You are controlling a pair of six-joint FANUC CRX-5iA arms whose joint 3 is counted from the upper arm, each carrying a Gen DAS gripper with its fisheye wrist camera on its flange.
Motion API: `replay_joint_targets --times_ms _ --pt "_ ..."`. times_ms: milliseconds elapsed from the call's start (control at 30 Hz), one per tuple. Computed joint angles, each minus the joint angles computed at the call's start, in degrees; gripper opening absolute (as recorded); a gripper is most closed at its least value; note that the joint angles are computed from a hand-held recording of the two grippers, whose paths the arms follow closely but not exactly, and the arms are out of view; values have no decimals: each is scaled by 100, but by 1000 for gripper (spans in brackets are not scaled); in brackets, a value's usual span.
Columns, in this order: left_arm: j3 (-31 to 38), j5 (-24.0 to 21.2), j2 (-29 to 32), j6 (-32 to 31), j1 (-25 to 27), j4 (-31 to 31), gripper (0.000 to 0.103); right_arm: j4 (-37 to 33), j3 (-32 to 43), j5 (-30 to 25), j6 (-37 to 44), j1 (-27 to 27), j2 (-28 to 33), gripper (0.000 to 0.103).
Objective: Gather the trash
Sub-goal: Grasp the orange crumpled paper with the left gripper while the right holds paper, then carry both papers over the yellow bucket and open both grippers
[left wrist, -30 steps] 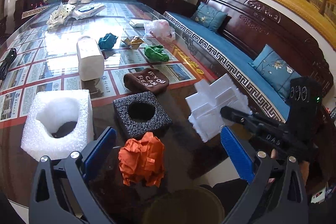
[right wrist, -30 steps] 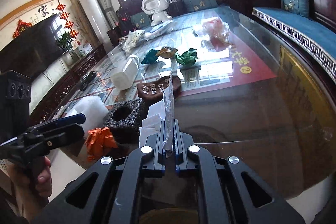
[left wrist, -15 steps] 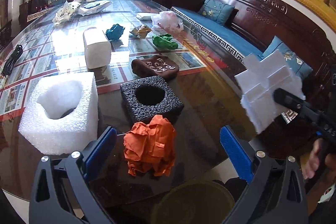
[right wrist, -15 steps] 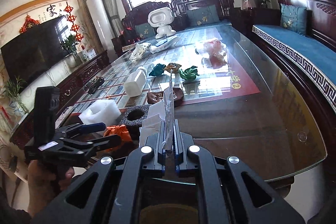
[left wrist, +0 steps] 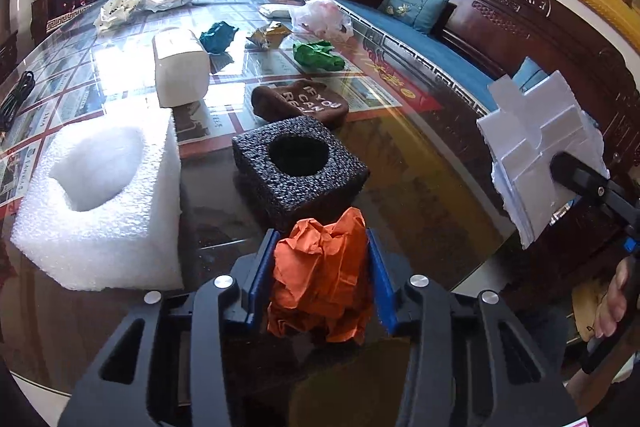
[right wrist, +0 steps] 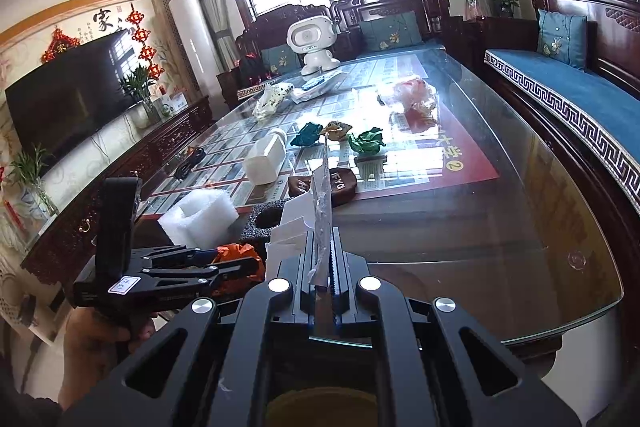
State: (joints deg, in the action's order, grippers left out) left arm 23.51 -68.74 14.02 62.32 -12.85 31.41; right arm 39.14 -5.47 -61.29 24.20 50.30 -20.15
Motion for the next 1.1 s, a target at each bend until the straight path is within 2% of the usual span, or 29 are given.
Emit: replay_joint_targets --times_ms 333,533,700,933,1100 --pt "-386 231 -355 -270 155 319 42 -100 70 -60 84 83 12 6" --pt "-760 275 -731 -518 225 413 42 69 -3 -313 -19 514 -108 6" --pt "-1270 256 -1193 -898 312 529 42 236 -182 -675 -227 1154 -368 6" --pt "-2183 144 -1925 -1407 508 841 43 454 -541 -1492 -829 2492 -757 6" --pt "-2696 -46 -2299 -1505 561 661 43 370 -744 -2071 -1289 3212 -829 6"
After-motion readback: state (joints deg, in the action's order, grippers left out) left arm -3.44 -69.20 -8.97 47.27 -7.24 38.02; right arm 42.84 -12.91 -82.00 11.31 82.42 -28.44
